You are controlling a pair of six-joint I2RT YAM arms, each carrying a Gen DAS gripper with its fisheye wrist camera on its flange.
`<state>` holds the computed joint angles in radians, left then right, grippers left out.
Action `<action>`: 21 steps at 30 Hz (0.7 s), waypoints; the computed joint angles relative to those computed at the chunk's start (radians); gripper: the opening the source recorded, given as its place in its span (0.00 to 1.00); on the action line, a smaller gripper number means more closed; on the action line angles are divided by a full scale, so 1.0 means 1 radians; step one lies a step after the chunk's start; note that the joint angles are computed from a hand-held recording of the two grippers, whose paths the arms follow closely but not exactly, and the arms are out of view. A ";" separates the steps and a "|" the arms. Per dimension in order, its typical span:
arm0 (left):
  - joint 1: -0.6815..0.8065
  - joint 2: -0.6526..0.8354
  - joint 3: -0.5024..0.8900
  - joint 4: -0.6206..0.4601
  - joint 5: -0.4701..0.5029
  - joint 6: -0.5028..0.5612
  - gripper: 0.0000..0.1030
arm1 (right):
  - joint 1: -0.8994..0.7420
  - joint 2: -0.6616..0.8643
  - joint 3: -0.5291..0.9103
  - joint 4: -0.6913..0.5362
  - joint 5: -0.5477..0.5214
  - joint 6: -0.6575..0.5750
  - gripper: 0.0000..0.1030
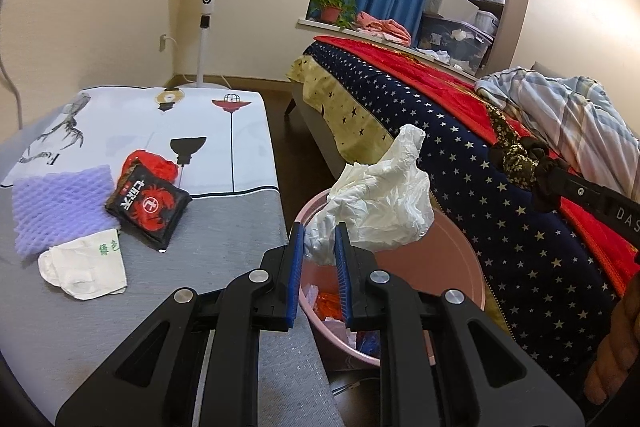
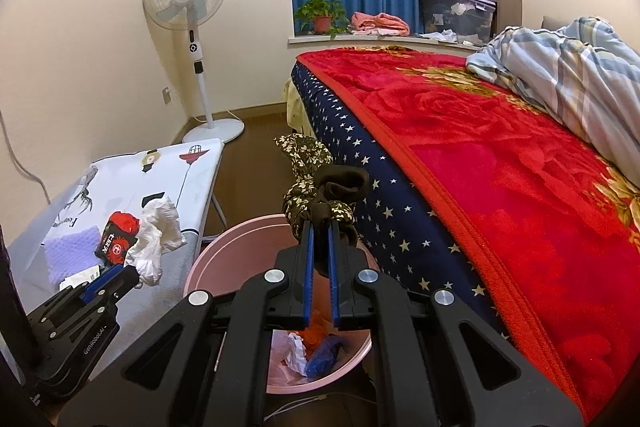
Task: Collect trash
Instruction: 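Open both grippers to drop the white bag and cloth into the bin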
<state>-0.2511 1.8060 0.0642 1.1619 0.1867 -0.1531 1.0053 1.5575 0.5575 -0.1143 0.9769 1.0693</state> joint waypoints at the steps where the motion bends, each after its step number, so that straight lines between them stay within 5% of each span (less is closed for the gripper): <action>1: -0.003 0.002 0.002 -0.001 -0.002 -0.002 0.15 | -0.001 0.001 0.000 0.001 -0.001 -0.001 0.07; 21: -0.093 0.083 0.064 0.004 -0.050 -0.048 0.15 | -0.006 -0.003 -0.017 0.010 -0.010 0.002 0.07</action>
<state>-0.3442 1.8887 0.1286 1.1655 0.1366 -0.2013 0.9993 1.5543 0.5406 -0.1044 0.9666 1.0715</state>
